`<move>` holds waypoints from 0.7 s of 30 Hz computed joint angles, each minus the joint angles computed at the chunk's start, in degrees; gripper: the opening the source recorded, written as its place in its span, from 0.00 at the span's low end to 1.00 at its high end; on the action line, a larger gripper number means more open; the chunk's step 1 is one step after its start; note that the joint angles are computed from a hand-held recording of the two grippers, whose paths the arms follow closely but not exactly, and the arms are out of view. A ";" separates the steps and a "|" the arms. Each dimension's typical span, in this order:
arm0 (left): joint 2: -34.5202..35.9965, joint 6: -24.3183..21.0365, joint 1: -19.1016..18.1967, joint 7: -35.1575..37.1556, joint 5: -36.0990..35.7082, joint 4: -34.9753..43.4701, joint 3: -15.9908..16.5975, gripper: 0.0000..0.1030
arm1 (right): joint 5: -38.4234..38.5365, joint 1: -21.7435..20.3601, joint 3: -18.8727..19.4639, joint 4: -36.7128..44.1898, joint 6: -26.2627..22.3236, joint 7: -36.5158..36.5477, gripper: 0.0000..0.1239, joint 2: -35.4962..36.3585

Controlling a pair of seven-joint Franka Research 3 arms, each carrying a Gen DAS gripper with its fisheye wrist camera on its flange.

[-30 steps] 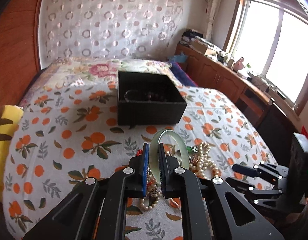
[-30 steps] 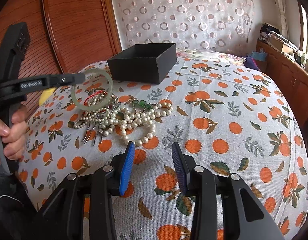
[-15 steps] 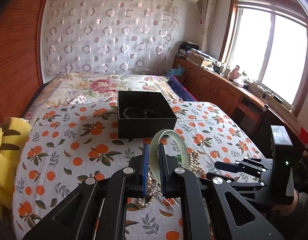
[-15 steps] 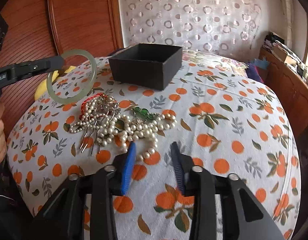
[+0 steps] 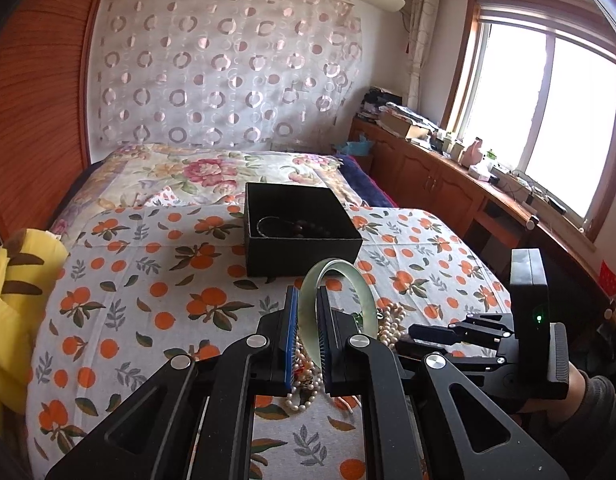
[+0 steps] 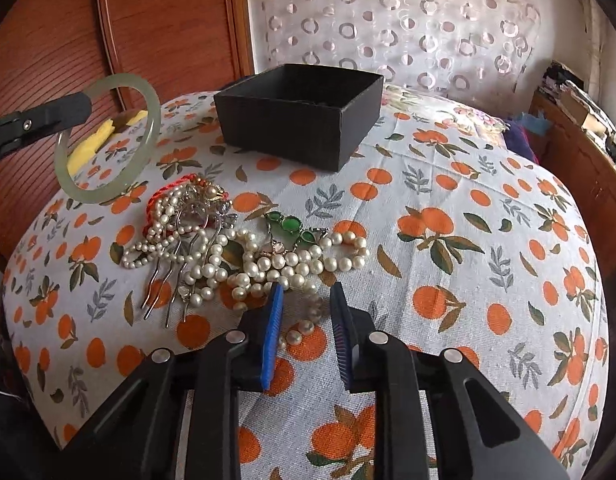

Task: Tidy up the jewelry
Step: 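Close the right tool on the pearl necklace and lift it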

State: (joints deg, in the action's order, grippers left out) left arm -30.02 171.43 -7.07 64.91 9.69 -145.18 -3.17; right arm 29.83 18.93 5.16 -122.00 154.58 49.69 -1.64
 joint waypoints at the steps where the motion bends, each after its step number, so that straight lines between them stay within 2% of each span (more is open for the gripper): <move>1: -0.06 -0.05 -0.12 0.15 -0.10 -0.08 0.21 0.08 | -1.42 -0.01 0.09 -0.20 0.63 0.73 0.17 -0.03; 2: -0.09 -0.03 -0.13 0.21 -0.14 -0.11 0.24 0.08 | -2.25 -0.01 0.12 -0.14 0.99 1.07 0.09 0.15; 3: -0.08 0.01 -0.09 0.24 -0.14 -0.12 0.21 0.08 | -2.14 -0.02 0.06 -0.01 0.70 0.60 0.07 0.17; 21: 0.23 0.86 0.91 -0.08 -0.50 -0.81 0.43 0.08 | 3.74 0.70 -1.02 2.31 3.47 -5.74 0.07 -4.03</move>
State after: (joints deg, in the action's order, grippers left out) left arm -29.79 172.30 -6.15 64.83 9.18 -145.99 -2.73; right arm 33.57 19.63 4.14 -119.70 158.05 43.95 -5.66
